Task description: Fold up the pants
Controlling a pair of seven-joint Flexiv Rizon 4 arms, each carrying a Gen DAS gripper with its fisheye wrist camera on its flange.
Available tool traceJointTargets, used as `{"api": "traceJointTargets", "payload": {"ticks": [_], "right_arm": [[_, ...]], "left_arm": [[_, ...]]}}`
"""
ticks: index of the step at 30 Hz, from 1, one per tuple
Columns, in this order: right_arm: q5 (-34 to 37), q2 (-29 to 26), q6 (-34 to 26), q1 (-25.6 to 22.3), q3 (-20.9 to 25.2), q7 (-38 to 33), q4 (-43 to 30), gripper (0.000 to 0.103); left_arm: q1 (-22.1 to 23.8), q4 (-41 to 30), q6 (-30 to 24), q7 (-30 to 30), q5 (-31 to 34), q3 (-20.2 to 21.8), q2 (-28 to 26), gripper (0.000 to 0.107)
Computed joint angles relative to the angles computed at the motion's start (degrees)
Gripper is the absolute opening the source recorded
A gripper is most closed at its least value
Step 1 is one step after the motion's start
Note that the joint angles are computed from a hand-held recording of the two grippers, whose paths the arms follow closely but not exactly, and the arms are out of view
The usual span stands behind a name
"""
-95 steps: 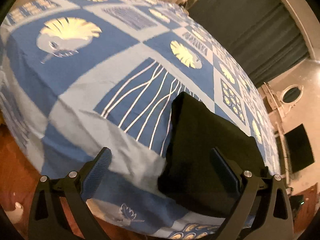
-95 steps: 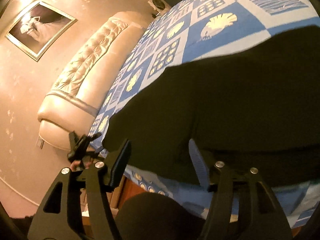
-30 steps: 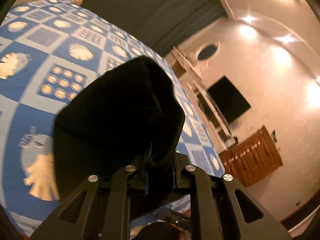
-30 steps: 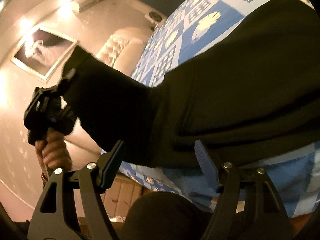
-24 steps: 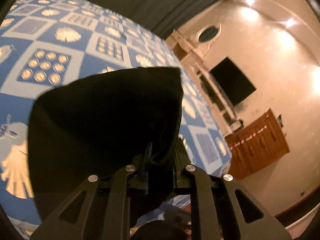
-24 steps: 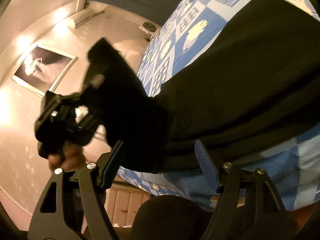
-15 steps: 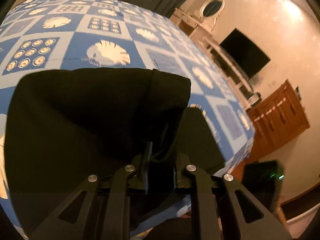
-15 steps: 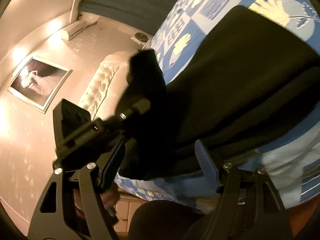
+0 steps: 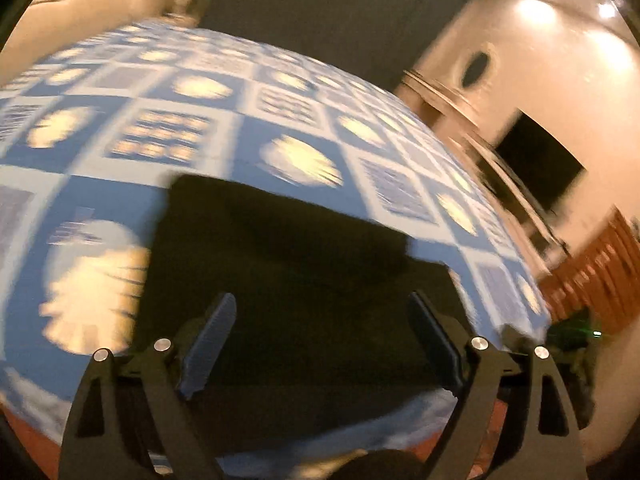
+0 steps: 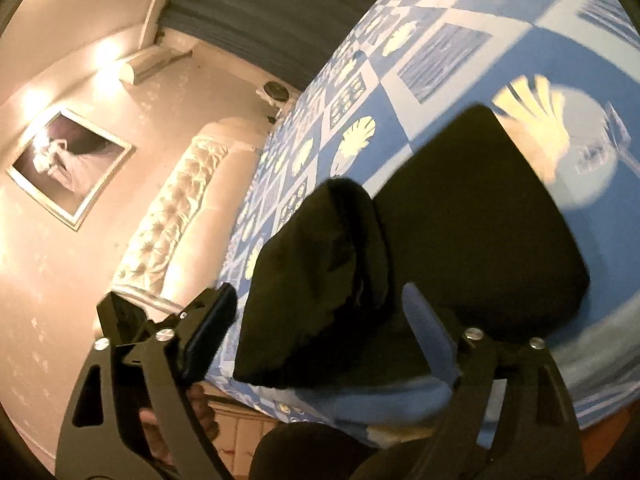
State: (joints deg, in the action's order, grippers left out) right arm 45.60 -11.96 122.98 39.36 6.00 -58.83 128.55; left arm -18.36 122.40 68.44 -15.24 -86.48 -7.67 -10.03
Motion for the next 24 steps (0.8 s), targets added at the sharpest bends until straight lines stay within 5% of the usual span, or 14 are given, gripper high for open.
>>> {"api": "traceJointTargets", "payload": {"ticks": [4, 9, 14, 18, 20, 23, 24], "right_arm": [[-10.4, -1.4, -6.7, -5.9, -0.3, 5.9, -0.9, 0.087], [-22.0, -5.0, -15.4, -14.5, 3.2, 10.4, -4.0, 0.087], [-29.2, -6.6, -19.0, -16.3, 3.7, 12.3, -5.7, 0.087], [-35.4, -8.8, -19.7, -24.6, 12.2, 12.8, -7.3, 0.087], [-38.4, -9.1, -21.8, -24.7, 12.1, 13.2, -7.7, 0.087], [-41.3, -9.5, -23.9, -26.4, 13.4, 14.7, -8.2, 0.068], [-41.6, -10.1, -24.0, -28.4, 15.5, 15.3, -8.2, 0.054]], "left_arm": [[0.8, -3.2, 8.2, -0.4, -4.3, 1.0, -3.1, 0.086], [5.9, -4.7, 5.5, -14.3, 4.7, 1.7, -6.5, 0.086], [8.1, -4.7, 4.5, -14.8, 6.0, 0.2, -6.8, 0.086], [8.6, -4.3, 3.5, -15.9, 8.6, -0.3, -6.7, 0.086], [8.9, -4.2, 3.0, -16.3, 9.2, -0.5, -6.7, 0.086], [9.1, -4.1, 2.5, -17.0, 10.0, -0.6, -6.8, 0.086], [9.2, -4.1, 2.4, -17.1, 10.2, -0.6, -6.7, 0.086]]}}
